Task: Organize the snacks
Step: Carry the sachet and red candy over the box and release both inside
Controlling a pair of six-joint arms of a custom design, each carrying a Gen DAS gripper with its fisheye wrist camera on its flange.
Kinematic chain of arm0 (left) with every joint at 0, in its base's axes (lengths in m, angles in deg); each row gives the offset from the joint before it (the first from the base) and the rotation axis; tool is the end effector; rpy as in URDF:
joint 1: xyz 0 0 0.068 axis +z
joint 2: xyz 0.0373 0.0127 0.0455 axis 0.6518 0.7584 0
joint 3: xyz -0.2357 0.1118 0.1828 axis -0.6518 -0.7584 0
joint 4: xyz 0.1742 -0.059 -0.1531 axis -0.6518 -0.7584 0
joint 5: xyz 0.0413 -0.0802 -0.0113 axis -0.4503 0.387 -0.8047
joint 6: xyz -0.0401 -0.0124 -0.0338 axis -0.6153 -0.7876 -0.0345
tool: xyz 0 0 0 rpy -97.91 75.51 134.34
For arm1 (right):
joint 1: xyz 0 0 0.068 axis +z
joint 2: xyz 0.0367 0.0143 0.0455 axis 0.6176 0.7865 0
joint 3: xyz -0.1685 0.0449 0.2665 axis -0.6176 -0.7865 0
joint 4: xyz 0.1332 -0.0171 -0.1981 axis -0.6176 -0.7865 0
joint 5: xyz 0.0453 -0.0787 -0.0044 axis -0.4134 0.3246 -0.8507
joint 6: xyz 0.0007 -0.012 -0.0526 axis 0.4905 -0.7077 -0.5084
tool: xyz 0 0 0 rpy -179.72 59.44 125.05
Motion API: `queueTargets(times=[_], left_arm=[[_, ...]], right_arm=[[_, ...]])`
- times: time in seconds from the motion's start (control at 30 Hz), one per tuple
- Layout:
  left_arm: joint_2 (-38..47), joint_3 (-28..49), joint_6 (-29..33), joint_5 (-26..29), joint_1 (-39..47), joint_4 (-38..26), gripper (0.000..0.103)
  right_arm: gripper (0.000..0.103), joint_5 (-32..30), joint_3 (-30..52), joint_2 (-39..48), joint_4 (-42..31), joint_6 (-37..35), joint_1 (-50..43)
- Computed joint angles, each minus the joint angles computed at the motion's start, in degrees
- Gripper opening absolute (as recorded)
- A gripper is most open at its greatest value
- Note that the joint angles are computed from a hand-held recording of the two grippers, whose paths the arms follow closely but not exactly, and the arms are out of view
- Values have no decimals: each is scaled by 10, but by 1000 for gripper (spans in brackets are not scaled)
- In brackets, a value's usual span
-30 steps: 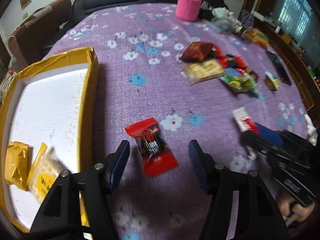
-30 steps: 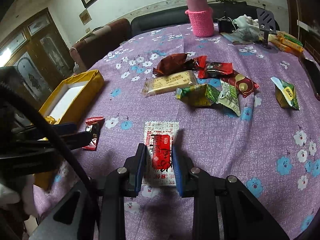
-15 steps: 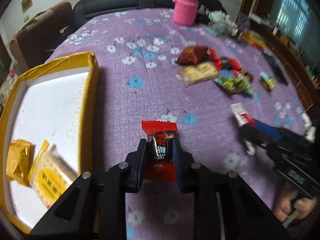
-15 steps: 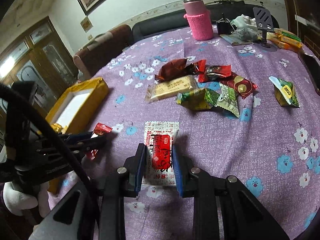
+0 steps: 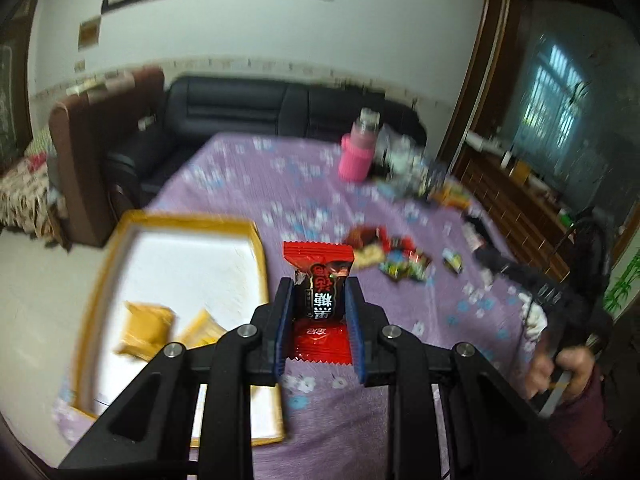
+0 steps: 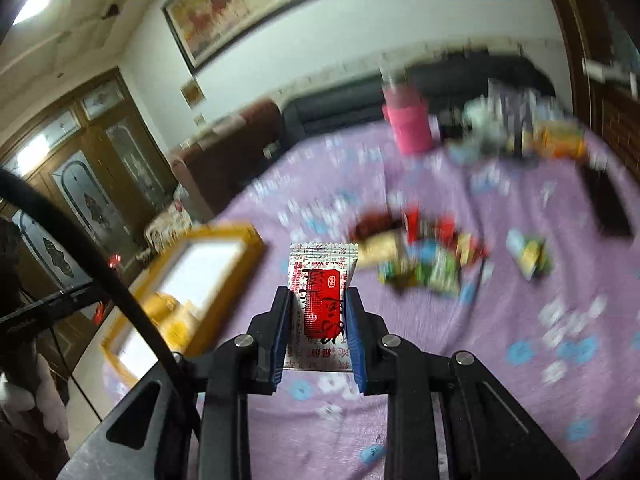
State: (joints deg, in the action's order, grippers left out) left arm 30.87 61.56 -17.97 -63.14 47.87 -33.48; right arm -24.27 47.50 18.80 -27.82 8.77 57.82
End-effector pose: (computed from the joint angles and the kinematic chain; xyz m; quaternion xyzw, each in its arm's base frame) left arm 0.2055 0.0116 0.2876 0.0631 0.8865 -0.1422 0.4359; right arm 0.2278 0.0879 0.2431 -0.0576 0.8657 0.2257 0.4432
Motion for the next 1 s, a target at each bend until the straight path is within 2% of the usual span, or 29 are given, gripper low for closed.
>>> queueTargets(times=[0.07, 0.13, 0.27, 0.37, 0.43, 0.6, 0.67, 0.83, 1.0], left_arm=[[-23, 30, 31, 15, 40, -36, 27], [-22, 69, 62, 14, 70, -66, 27], [40, 149, 97, -36, 88, -89, 27], [118, 195, 96, -64, 99, -78, 27], [174, 199, 91, -84, 105, -39, 27], [325, 190, 64, -69, 133, 40, 27], [376, 200, 59, -65, 141, 54, 27], [461, 239, 38, -53, 160, 47, 27], [530, 301, 19, -55, 166, -10, 28]], right_arm=[[26, 3, 54, -65, -73, -7, 2], [26, -4, 125, -92, -134, -9, 8], [26, -22, 258, -54, -203, 2, 38], [26, 2, 337, 18, -226, 9, 88], [26, -2, 376, 92, -227, 25, 119], [25, -11, 416, 257, -200, 52, 168], [25, -8, 459, 336, -210, 54, 184], [25, 1, 576, 491, -261, 52, 210], [25, 6, 682, 585, -325, 57, 227]])
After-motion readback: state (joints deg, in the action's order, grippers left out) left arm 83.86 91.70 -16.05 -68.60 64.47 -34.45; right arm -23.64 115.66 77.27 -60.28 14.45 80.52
